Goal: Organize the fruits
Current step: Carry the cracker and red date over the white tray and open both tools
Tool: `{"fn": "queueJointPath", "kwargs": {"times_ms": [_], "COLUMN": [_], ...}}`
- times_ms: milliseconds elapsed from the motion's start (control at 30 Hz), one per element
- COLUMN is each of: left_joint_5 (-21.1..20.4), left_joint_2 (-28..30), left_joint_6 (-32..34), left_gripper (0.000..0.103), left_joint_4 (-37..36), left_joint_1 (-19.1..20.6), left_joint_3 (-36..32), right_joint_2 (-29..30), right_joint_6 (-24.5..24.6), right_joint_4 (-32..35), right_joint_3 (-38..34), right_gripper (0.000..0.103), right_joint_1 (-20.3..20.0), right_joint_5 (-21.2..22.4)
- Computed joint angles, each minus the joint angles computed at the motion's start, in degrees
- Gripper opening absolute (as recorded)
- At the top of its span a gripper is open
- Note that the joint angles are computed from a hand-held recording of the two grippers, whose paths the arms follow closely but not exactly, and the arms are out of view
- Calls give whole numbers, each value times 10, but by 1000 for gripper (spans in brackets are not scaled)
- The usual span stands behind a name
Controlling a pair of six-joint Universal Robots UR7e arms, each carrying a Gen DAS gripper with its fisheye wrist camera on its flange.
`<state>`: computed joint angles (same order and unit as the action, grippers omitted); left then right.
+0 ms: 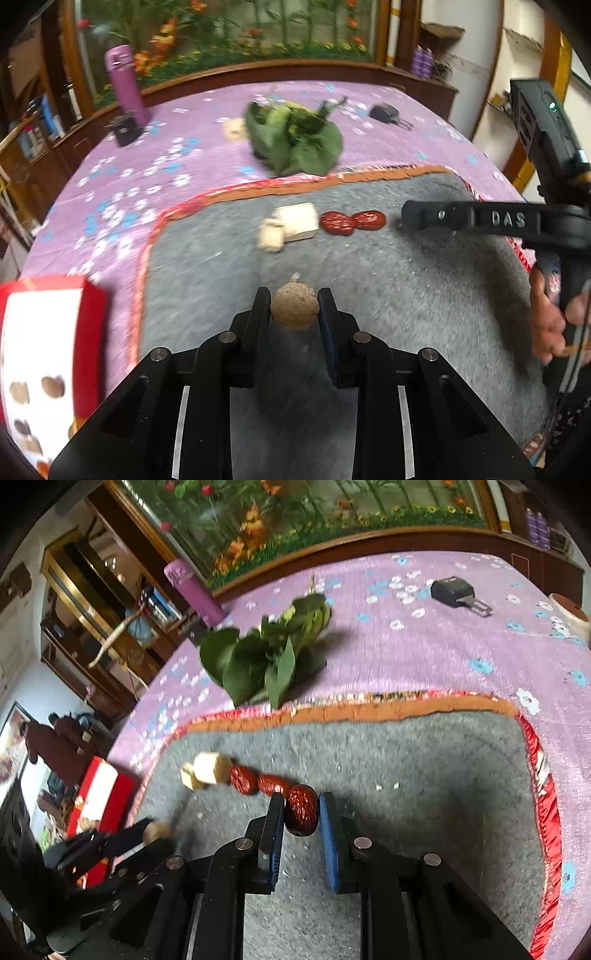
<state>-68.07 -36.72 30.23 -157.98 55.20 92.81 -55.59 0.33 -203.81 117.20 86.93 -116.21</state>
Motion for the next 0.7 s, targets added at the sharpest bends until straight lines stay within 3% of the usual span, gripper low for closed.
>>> {"fn": "queueJointPath", "kwargs": {"times_ms": [433, 700], "left_joint_5": [48, 52], "left_joint_2": [-63, -97], "left_joint_6": [26, 42], "left_gripper": [25, 25], "left_joint_4": [-170, -228], "left_joint_1": [-1, 2], "left_joint_3": [79, 107], "right_joint_2": [50, 72], "right_joint_6": [-63, -92], "right_joint_4": [-169, -221], "right_joint_3": [-14, -23], "right_gripper": [19, 19], "right_joint_1": [22, 28], "right_joint_5": [-45, -60]}}
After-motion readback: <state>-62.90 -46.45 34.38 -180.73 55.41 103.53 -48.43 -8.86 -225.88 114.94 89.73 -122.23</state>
